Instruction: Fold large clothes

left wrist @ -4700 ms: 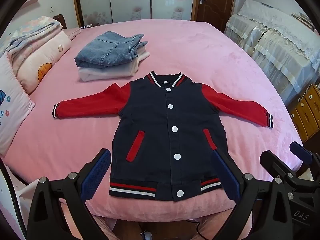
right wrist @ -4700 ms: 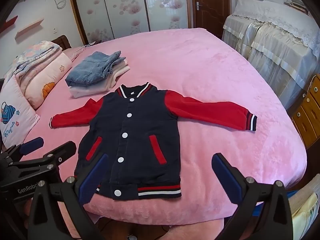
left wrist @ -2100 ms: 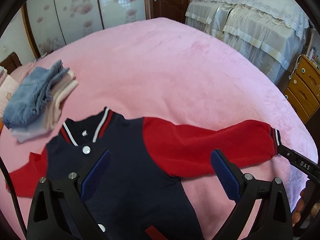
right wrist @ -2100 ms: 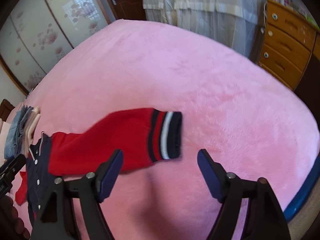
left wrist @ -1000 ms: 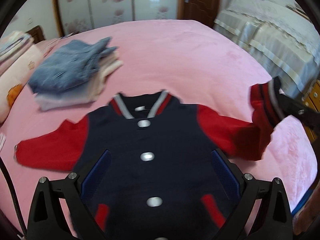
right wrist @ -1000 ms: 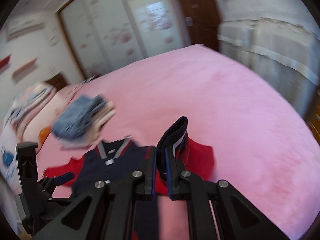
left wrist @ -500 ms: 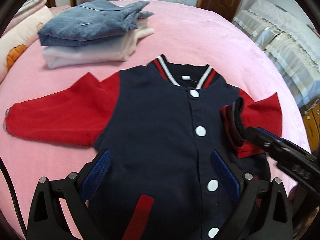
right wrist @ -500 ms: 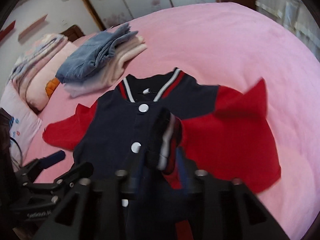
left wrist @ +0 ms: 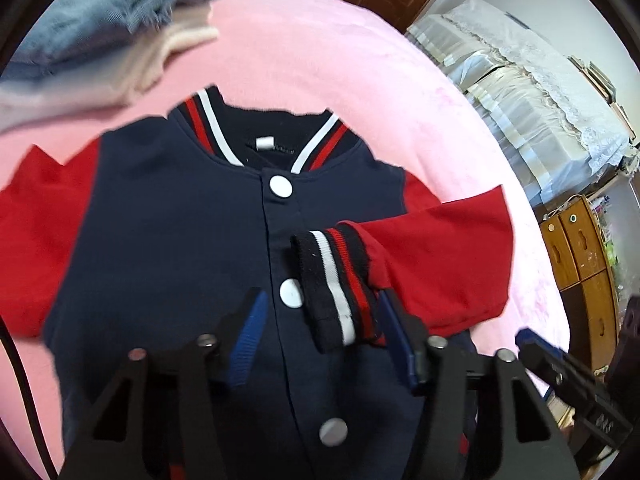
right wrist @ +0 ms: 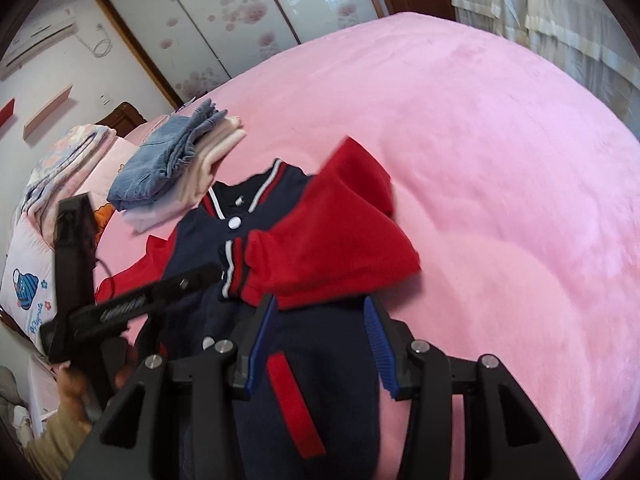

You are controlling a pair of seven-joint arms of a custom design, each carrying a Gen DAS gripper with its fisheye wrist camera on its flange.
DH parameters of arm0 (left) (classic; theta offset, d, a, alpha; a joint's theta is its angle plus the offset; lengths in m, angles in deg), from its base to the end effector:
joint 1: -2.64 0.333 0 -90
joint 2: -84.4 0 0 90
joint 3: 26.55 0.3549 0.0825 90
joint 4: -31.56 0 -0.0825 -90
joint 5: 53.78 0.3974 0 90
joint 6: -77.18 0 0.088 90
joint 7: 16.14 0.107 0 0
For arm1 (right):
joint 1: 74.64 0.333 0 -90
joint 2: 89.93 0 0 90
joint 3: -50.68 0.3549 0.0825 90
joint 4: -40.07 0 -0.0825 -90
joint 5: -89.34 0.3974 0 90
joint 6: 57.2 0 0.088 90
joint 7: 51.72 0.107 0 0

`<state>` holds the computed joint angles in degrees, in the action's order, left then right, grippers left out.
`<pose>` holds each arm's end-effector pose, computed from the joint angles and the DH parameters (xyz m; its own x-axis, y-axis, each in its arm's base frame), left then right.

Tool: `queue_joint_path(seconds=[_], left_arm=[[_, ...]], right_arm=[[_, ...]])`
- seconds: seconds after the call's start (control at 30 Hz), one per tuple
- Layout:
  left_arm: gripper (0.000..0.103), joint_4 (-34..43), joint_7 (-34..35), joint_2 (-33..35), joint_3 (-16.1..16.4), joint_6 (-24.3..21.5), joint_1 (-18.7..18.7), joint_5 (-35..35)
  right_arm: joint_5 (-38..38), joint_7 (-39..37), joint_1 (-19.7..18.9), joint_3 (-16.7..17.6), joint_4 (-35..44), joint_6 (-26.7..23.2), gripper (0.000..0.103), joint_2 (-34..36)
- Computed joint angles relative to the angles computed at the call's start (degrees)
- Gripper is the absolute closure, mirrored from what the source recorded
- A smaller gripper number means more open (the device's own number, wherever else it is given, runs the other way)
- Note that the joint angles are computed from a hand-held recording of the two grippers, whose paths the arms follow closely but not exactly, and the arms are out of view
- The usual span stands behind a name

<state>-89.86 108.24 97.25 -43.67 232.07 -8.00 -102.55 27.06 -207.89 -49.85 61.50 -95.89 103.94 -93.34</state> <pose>0.5575 -0.2567 0.3690 -0.3943 -0.8119 0.4306 -0.8876 0.2149 -0.4075 0.3979 0.3388 0.4122 -0.2566 -0.8998 -0.3529 -0.7107 0.4231 -0.5620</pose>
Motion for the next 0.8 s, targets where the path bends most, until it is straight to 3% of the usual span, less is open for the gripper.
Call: queue_joint_path(seconds=[0.37,0.63,0.73,0.8], left_arm=[[0.054,3.3,-1.0,4.0,-0.9,3.3,-0.4,3.3],[0.055,0.9,-4.3,3.5,-0.5,12.1,-3.0,9.5],[0.055,0.0,-3.6,2.7,-2.4,14.7,-1.5,8.9],[0.055,0.2,1.8,2.5,-6.1,13.9,2.0,3.3]], right_arm=[[-4.9,6.4,-0.2,-1.0,-0.7,3.3,0.058,2.1],[-6.5,8.9,-0.2,-1.6,-1.3,4.3,0.058,2.2],[-7.1,9.8,-0.4,-1.7,-1.7,4.8,0.058,1.9],[-7.5,10.5,-0.5,-1.7,-1.9,5.0,0.058,1.8]])
